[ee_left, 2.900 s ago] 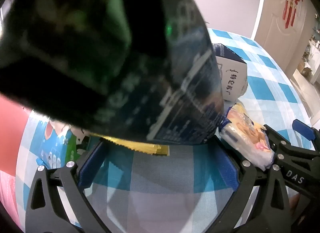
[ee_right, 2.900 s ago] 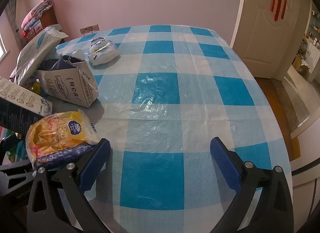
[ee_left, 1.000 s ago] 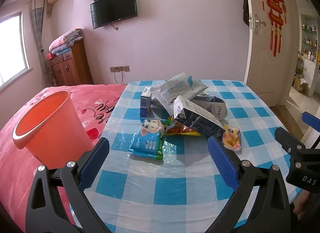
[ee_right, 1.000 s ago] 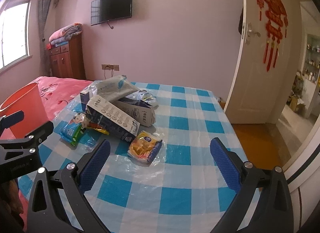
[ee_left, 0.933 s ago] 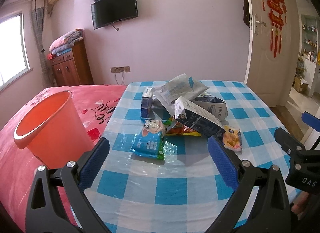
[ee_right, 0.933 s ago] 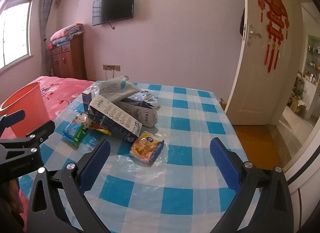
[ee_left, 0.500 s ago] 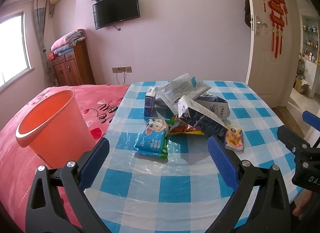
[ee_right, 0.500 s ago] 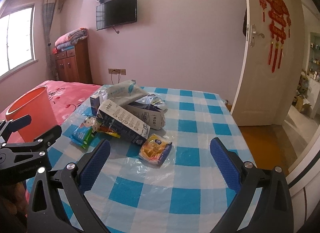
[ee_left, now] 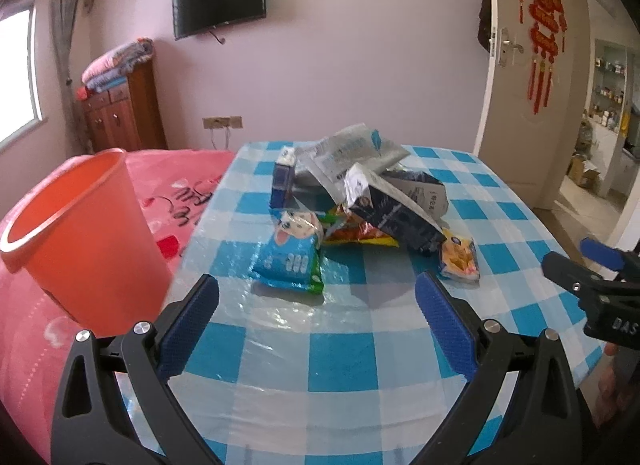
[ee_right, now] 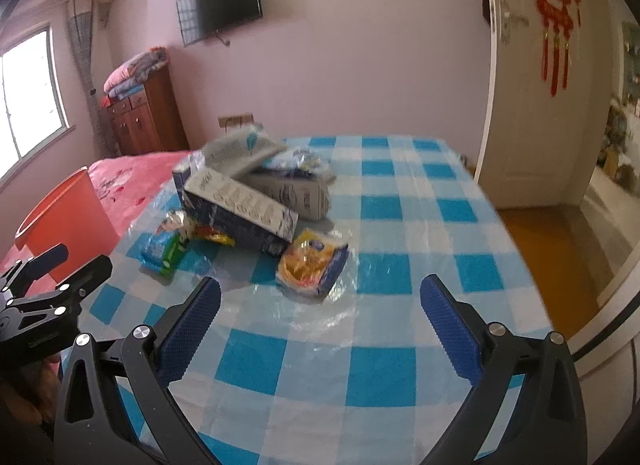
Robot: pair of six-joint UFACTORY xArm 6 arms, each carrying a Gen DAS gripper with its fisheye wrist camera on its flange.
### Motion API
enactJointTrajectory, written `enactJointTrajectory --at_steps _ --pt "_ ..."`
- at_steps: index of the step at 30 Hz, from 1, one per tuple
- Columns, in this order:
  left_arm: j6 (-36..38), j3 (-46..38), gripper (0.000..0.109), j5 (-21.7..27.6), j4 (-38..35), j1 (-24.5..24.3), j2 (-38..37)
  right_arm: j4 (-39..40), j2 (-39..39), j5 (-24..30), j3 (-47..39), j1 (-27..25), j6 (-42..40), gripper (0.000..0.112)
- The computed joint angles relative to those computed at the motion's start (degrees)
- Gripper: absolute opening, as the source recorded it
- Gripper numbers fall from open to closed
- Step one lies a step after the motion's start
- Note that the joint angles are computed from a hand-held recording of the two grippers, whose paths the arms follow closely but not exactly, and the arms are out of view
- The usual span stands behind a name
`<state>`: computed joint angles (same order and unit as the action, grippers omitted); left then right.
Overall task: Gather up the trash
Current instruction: 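Close the left tool on the blue cartoon snack bag while the right tool grasps the yellow bread bag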
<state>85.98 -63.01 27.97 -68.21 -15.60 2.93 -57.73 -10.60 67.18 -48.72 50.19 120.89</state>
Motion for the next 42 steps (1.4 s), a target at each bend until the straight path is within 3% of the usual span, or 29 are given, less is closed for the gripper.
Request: enactJointTrajectory --at_steps 10,17,20,22,29,34,38,40,42 --pt "-7.96 -9.41 0.099 0.79 8.02 0.25 9.88 -1.02 -0.72 -19.79 6.93 -10.45 3.98 0.098" --pt "-13.82 -16.38 0.099 -0.37 16.49 -1.18 16.90 -2.61 1.13 -27.12 7.06 -16.52 4.12 0.097" --pt "-15.74 -19.37 0.099 0.34 19.16 -1.52 19.44 -2.63 2.41 -29.30 6.37 -18.53 2.89 0.085" --pt "-17.31 -21.13 0.099 0.53 21.20 -1.86 20.98 -1.73 3.60 -31.06 5.76 -20.01 1.49 0.084" --pt "-20.68 -26.63 0.099 1.49 27.36 -3.44 25.52 -1.37 6.68 -34.86 4.35 -23.29 0.57 0.084" --pt "-23.37 -29.52 0.098 2.99 29.91 -4.03 27.70 -0.01 8.78 -33.65 2.49 -23.69 -2.24 0.084" --pt "-26.01 -30.63 0.081 2.78 32.76 -4.41 28.91 1.34 10.18 -30.54 0.65 -23.22 -5.45 0.078" --pt "-27.95 -32.21 0.077 4.81 33.92 -4.12 29.97 1.81 10.57 -29.65 0.11 -23.04 -6.68 0.077" --pt "-28.98 -32.71 0.066 5.89 34.48 -3.84 30.30 2.48 11.04 -28.47 -0.53 -22.80 -8.22 0.074"
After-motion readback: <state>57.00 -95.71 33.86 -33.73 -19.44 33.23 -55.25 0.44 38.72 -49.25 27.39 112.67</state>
